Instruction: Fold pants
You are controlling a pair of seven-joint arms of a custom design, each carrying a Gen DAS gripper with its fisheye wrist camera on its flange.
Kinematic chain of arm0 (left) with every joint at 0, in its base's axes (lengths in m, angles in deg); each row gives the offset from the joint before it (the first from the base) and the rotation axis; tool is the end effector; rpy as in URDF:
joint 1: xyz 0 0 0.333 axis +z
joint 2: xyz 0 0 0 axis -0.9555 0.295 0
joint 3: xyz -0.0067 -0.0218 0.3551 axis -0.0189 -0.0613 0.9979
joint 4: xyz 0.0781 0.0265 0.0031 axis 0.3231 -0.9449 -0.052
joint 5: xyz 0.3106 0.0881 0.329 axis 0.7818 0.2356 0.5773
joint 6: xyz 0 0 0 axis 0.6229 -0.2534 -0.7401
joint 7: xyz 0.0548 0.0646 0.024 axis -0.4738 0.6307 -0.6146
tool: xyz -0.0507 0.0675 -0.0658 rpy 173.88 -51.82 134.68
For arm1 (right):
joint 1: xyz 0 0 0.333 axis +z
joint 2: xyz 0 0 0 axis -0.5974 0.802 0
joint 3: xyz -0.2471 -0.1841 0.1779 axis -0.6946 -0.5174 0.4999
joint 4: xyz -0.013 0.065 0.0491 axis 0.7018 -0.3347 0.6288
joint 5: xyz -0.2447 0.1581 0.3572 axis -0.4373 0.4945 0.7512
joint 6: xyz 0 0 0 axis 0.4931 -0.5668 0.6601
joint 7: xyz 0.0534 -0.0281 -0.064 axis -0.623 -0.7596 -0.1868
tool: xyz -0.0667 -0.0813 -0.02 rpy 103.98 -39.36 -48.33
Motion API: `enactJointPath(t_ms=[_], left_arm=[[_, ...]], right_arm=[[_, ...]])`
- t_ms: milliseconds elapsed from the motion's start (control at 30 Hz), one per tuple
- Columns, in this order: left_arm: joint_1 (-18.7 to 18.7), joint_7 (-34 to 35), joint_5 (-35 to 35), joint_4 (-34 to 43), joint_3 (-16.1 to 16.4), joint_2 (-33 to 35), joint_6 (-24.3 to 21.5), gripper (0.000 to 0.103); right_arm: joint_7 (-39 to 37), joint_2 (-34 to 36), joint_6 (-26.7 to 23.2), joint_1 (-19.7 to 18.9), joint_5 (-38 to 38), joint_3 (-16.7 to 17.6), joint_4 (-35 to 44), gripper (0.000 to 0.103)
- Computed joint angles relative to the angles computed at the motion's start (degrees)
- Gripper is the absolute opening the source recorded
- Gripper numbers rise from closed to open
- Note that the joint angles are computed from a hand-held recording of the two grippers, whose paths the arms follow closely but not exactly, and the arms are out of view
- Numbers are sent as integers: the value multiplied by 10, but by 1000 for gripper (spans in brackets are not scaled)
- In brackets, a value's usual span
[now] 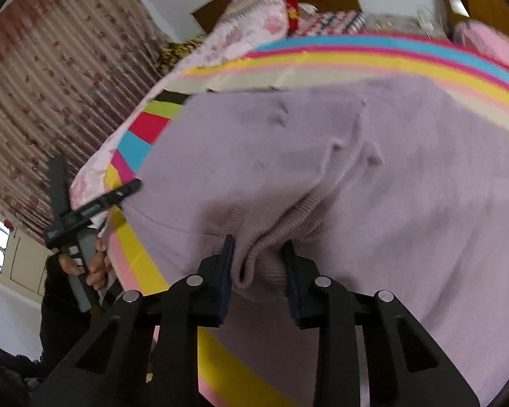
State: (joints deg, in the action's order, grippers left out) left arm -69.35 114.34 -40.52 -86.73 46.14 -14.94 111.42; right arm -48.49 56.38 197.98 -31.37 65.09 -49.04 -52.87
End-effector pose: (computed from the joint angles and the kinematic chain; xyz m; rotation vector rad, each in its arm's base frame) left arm 0.5153 -0.0636 0.4761 -2.1940 1.3484 -0.7948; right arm 0.6126 0.0621 0.5015 -2.0926 1.2068 0.1787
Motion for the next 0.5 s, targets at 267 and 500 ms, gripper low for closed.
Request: enactJointPath(t_ms=[267,500], left_arm=[[-11,-22,17,16,-13,-67,32,101],[-108,175,-121,221,50,140,-52,101]], right_arm=[[-91,-50,153,19,9,1,-37,65],[-117,74,144,52,-79,18,78,72]])
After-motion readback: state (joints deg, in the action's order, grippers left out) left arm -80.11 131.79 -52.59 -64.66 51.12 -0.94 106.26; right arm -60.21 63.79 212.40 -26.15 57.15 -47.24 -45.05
